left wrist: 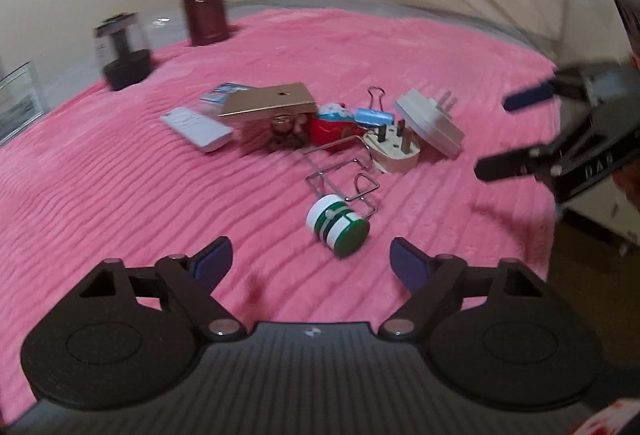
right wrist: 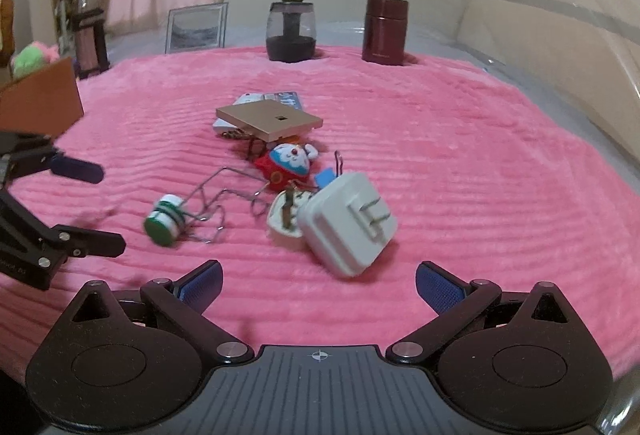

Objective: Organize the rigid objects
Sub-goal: 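Grasp the green-and-white spool with the left tool while the right tool grasps the white plug adapter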

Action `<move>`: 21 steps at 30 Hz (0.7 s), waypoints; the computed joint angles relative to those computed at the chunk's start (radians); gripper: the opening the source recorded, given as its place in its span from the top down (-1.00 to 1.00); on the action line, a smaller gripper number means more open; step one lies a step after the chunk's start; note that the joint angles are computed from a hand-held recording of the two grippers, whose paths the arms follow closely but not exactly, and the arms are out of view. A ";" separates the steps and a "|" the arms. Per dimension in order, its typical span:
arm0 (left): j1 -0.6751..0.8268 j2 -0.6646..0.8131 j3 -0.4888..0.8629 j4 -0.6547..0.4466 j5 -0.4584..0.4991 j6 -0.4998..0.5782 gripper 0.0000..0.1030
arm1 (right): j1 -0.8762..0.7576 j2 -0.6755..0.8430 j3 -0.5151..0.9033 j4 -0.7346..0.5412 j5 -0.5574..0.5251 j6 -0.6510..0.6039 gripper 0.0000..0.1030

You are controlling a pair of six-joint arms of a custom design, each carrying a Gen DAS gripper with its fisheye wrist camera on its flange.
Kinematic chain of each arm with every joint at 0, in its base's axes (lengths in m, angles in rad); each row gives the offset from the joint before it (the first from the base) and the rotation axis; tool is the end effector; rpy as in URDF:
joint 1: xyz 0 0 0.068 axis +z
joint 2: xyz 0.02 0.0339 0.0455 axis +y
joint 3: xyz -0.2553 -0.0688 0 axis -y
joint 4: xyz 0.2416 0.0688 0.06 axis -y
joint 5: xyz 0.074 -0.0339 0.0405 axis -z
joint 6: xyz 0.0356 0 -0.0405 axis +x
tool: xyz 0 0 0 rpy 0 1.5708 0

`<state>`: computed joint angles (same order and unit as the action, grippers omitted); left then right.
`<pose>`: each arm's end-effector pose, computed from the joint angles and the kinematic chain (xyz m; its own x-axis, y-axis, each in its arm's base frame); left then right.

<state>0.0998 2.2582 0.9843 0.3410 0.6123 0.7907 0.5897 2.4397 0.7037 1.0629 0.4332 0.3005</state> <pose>0.3717 0.0167 0.0145 -0.3781 0.5468 -0.7471 0.7504 0.6536 0.0986 0.2722 0.1642 -0.0361 -0.5636 -0.0538 -0.8243 -0.0682 0.9975 -0.0185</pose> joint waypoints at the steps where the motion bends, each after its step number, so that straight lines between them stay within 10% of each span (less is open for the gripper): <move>1: -0.011 0.019 0.031 -0.018 -0.009 0.011 -0.51 | -0.021 0.003 0.009 -0.001 -0.020 -0.030 -0.95; 15: -0.058 0.172 0.310 -0.265 0.034 0.208 0.45 | -0.176 0.057 0.136 -0.078 -0.206 -0.224 -0.94; 21: -0.034 0.124 0.213 -0.195 0.025 0.113 0.48 | -0.218 0.069 0.159 -0.081 -0.298 -0.306 -0.80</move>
<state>0.0660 2.3820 1.1969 0.1463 0.6377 0.9042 0.3715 2.5086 0.8630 0.9823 0.1347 -0.0058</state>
